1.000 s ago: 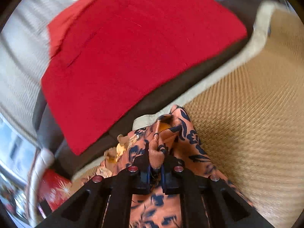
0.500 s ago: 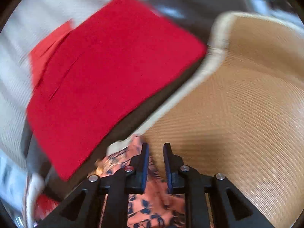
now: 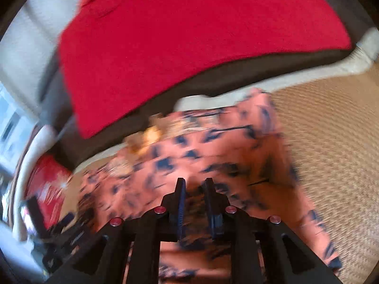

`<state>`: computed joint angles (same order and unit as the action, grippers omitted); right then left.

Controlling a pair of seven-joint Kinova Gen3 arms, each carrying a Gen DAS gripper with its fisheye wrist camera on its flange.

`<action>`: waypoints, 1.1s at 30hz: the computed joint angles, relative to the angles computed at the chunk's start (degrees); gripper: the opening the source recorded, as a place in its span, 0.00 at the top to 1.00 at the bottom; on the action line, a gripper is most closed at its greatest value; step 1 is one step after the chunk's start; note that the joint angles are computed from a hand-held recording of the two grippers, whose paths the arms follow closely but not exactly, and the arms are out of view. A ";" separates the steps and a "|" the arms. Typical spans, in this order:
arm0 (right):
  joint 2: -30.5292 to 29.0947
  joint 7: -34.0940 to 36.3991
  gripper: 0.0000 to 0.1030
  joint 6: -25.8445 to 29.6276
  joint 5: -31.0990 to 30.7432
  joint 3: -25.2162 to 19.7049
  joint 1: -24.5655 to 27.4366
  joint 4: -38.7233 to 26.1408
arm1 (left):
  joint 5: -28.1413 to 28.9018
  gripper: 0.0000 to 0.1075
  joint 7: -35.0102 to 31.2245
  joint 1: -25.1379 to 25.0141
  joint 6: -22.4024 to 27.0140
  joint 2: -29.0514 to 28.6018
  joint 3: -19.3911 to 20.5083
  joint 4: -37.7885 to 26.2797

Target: Fold small clothes

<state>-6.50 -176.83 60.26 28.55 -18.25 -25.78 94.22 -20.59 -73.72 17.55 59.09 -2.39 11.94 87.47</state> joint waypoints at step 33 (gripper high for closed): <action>10.19 7.70 0.72 -7.01 -5.00 5.32 -5.97 -5.94 | 9.23 0.27 -7.70 -6.03 -10.05 -6.95 -0.78 3.68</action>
<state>3.70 -169.13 53.25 23.55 -12.92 -31.75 88.28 -11.36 -81.42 11.52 49.04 -9.33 11.17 91.15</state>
